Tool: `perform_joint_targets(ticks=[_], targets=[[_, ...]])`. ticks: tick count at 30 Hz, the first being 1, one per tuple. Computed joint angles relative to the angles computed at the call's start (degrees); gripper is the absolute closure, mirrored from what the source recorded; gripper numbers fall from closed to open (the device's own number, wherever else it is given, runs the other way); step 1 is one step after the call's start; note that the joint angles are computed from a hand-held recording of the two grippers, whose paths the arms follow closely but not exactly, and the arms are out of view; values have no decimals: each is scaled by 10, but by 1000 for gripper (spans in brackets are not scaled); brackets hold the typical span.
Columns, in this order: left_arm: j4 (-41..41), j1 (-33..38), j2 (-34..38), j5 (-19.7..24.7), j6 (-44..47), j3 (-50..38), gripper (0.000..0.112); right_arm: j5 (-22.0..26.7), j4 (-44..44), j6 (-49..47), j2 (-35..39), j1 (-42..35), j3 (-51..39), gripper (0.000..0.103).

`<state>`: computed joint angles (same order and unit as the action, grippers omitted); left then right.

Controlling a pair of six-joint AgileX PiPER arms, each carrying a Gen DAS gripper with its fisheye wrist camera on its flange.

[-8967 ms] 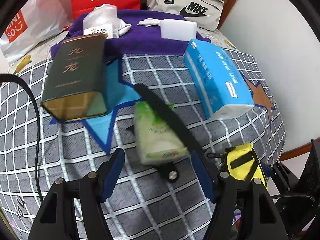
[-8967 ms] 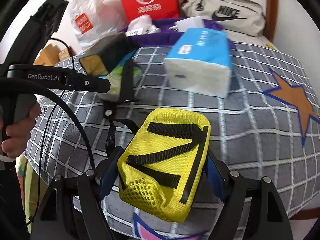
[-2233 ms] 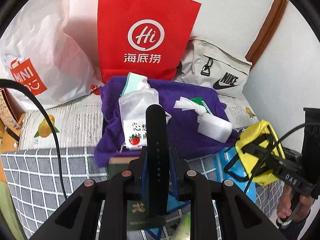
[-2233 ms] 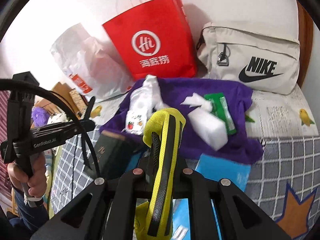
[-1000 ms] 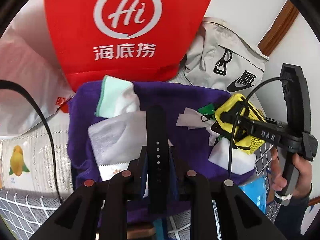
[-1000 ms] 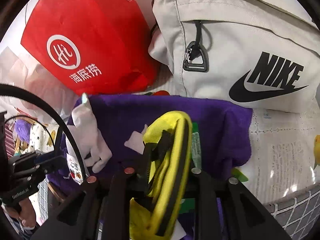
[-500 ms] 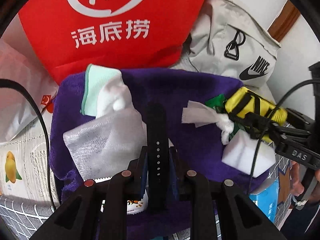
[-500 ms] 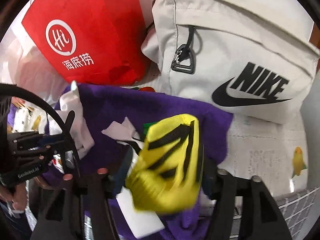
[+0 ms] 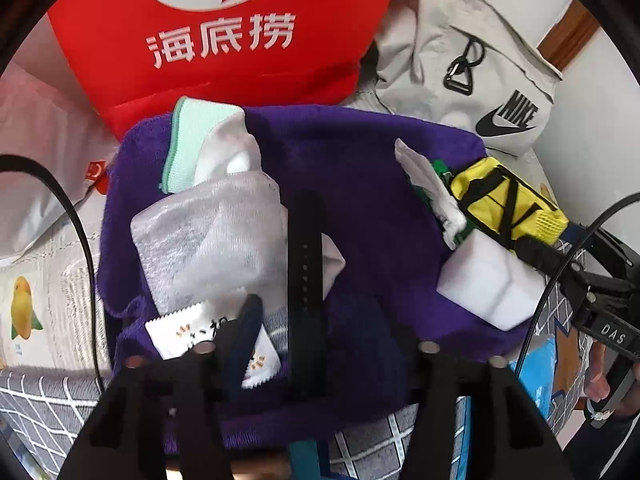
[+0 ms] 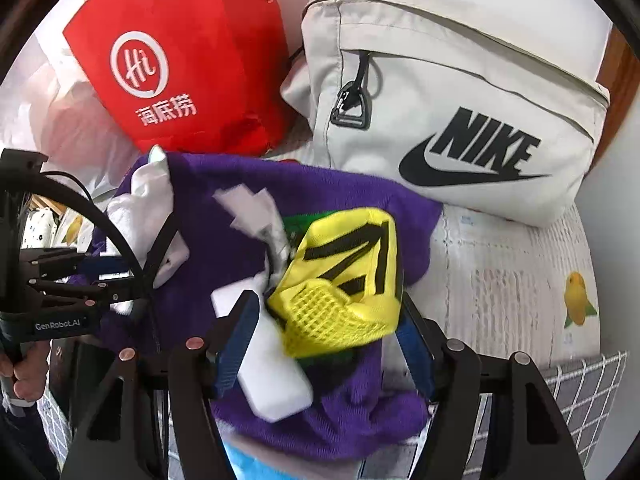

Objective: Organize soft objects
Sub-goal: 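Open the right tool to drop the mesh bag while the left tool releases the strap, then move both tools back down toward the green tissue pack and black strap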

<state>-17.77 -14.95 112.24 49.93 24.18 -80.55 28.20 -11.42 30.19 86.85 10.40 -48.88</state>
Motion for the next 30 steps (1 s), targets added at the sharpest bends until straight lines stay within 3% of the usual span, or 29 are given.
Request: perform_joint_targets(ticks=[9, 14, 21, 30], targets=[[-3, 22, -71, 25, 18, 45, 57, 28, -20, 65, -84, 44, 53, 35], [-15, 40, -130, 32, 37, 94, 57, 51, -67, 159, -145, 106, 88, 35], [-15, 64, -227, 29, 60, 190, 57, 113, -183, 380, -211, 287, 125, 35], [-30, 117, -388, 31, 159, 336, 57, 224, -286, 697, -263, 565, 176, 35]])
